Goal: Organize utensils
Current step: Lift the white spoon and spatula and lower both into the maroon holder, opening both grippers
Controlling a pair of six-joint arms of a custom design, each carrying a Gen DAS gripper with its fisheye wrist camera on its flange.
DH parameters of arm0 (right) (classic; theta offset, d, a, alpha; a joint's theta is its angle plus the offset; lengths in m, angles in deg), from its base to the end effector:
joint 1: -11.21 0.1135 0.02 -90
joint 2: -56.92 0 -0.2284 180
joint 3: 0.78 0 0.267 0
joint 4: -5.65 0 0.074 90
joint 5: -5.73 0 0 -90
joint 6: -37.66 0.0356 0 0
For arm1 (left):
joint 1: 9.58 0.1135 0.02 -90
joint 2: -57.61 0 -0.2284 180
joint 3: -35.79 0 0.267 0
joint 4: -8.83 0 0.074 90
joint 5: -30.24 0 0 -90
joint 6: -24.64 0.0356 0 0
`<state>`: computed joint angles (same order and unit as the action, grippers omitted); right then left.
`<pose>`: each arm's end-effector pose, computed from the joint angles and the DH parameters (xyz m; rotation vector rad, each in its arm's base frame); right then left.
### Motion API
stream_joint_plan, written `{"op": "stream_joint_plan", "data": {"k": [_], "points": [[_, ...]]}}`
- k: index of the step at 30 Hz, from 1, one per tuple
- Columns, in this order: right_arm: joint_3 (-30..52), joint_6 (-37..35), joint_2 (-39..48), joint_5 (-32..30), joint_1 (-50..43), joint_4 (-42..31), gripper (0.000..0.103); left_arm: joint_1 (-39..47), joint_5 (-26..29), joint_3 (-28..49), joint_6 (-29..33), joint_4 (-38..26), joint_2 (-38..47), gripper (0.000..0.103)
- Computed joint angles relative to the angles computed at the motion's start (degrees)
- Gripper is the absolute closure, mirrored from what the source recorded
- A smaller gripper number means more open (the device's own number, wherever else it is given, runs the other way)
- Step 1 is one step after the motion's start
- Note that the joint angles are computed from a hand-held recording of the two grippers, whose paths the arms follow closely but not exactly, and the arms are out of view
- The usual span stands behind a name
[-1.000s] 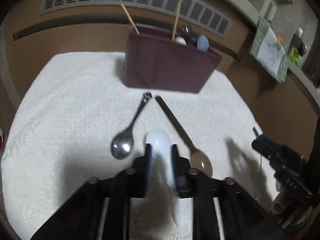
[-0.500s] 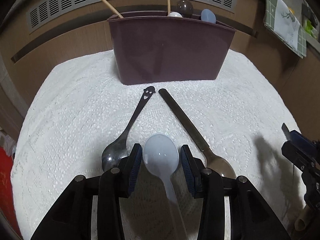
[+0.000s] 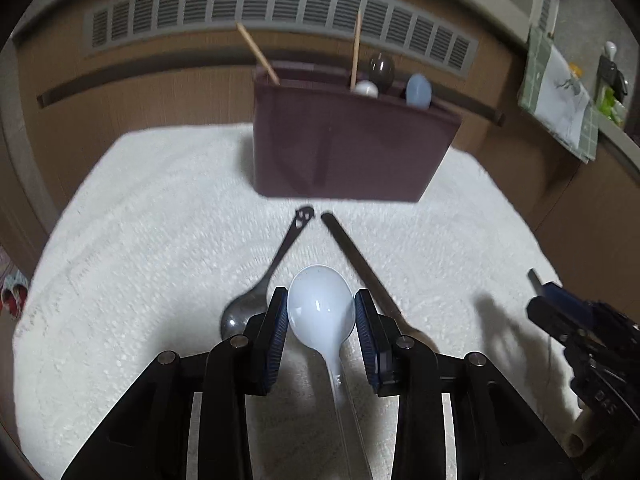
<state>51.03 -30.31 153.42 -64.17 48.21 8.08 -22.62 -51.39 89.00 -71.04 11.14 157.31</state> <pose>0.2591 0.1799 0.0804 -0.1182 2.2552 0.1436 0.3112 -0.0774 0.0689 0.2238 2.3450 -0.3318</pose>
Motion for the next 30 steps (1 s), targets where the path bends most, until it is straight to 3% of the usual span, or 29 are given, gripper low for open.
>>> {"op": "stream_joint_plan", "data": {"k": [5, 9, 11, 16, 19, 25, 30], "points": [[-0.73, 0.35, -0.64, -2.93, -1.40, 3.05, 0.074, 1.86, 1.92, -6.28, 0.39, 2.94, -12.37, 0.069], [1.38, -4.57, -6.07, -2.39, -2.28, 3.55, 0.074, 4.74, 6.88, -1.03, 0.14, 0.96, -20.94, 0.069], [4.86, -9.09, -10.35, -2.71, -3.59, 3.95, 0.074, 5.67, 7.97, 3.73, -1.49, 2.70, -20.80, 0.069], [19.40, -15.68, -7.96, -3.43, -5.67, 3.89, 0.074, 5.28, 3.88, 15.63, -3.92, 19.25, -7.85, 0.068], [26.65, -20.07, -0.50, -1.35, -5.77, 8.82, 0.074, 5.45, 4.25, 22.07, -5.93, 24.06, 1.48, 0.068], [39.36, -20.46, 14.58, -3.05, -7.93, 9.73, 0.074, 5.11, 4.60, 36.50, -5.26, 18.67, 16.71, 0.068], [48.54, -18.71, 25.26, -4.50, -10.28, 7.51, 0.074, 4.34, 2.52, 43.53, -6.00, 17.60, 25.57, 0.068]]}}
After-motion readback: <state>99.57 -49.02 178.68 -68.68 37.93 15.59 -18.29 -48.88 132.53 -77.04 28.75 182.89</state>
